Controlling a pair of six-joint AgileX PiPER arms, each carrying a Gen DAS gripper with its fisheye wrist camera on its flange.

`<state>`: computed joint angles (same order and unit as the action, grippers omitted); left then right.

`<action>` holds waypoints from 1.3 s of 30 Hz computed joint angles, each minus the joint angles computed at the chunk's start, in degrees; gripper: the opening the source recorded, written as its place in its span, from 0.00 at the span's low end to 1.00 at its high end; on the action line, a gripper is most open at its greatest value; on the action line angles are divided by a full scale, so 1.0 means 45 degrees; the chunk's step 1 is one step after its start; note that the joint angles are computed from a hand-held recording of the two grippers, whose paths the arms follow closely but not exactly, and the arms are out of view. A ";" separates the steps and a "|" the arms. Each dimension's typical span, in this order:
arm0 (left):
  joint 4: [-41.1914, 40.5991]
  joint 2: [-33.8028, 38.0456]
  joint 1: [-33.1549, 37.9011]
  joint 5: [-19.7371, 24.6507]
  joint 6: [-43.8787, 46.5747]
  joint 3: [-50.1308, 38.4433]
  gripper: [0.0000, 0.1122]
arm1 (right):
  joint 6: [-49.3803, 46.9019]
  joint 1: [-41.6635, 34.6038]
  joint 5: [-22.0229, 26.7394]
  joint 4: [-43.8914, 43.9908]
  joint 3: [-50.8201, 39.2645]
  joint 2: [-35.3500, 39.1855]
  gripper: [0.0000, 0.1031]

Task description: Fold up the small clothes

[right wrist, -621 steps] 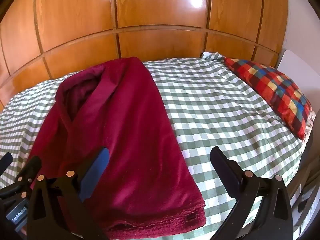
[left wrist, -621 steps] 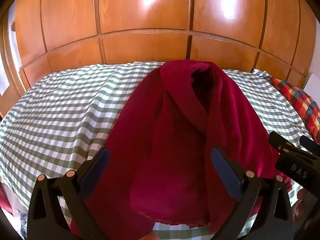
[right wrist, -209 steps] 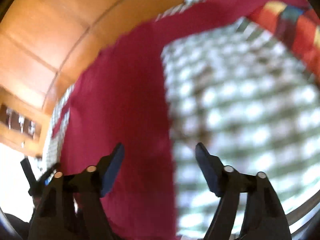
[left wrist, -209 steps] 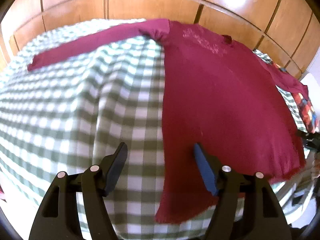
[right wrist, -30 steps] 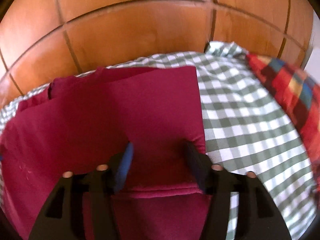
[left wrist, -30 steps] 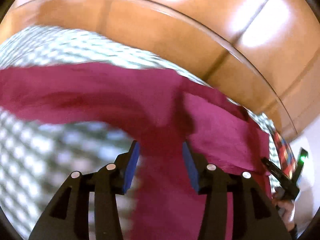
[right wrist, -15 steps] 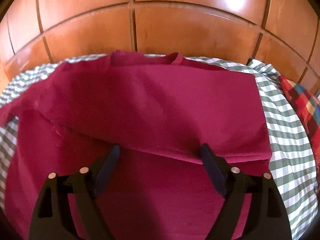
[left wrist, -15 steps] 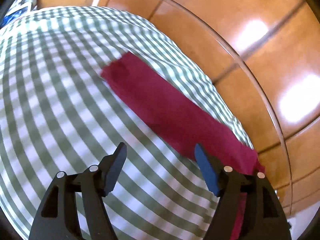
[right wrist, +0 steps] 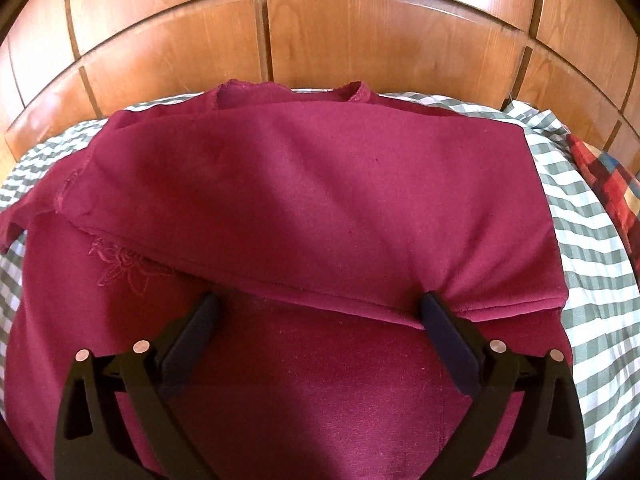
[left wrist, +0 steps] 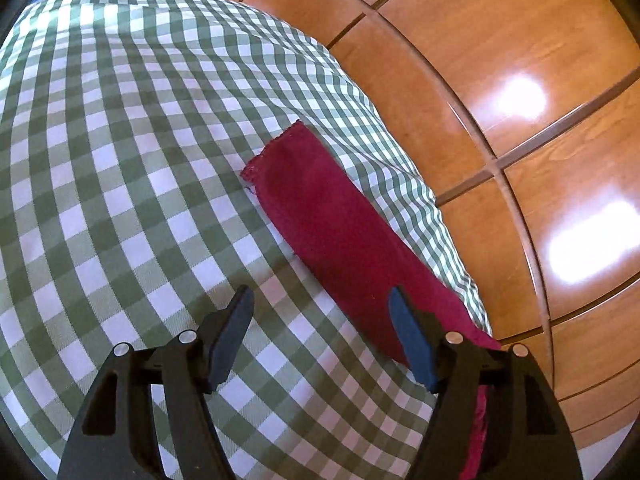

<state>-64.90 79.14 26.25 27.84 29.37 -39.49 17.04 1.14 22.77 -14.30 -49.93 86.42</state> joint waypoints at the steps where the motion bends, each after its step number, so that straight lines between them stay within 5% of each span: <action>1: 0.0169 0.0067 -0.0070 -0.0091 -0.0179 -0.0084 0.61 | 0.0092 0.0020 -0.0077 -0.0093 0.0059 -0.0034 0.96; 5: 0.0253 0.0359 0.0083 -0.0121 -0.0409 -0.0365 0.61 | 0.0239 0.0026 -0.0164 -0.0244 0.0098 -0.0020 0.96; 10: -0.0844 0.0423 0.1191 0.1044 0.1176 -0.0321 0.61 | 0.0457 0.0050 -0.0272 -0.0436 0.0192 -0.0073 0.96; 15: -0.0538 0.0835 0.1467 0.0884 0.0786 -0.0771 0.58 | 0.0478 0.0048 -0.0343 -0.0442 0.0235 -0.0092 0.96; 21: 0.2788 0.2365 0.0367 -0.0261 -0.2902 -0.2766 0.41 | 0.0427 0.0037 -0.0329 -0.0398 0.0230 -0.0099 0.96; 24: 0.5335 0.3192 -0.0107 -0.0343 -0.5503 -0.3774 0.09 | 0.0428 0.0035 -0.0324 -0.0405 0.0225 -0.0101 0.96; 26: 0.6051 0.3100 -0.0401 -0.0432 -0.6314 -0.3973 0.06 | 0.0428 0.0035 -0.0324 -0.0405 0.0225 -0.0101 0.96; 32: 0.6672 0.1170 -0.2352 -0.0781 -0.6728 -0.4216 0.05 | 0.0413 0.0017 -0.0335 -0.0417 0.0234 -0.0099 0.96; 39: 0.7798 0.0191 -0.7008 -0.1239 -0.7688 -0.5038 0.05 | 0.0547 0.0063 -0.0280 -0.0525 0.0189 -0.0094 0.96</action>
<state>-29.81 80.00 -5.29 22.26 -5.22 -62.16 19.51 1.42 21.51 -16.66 -49.08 86.00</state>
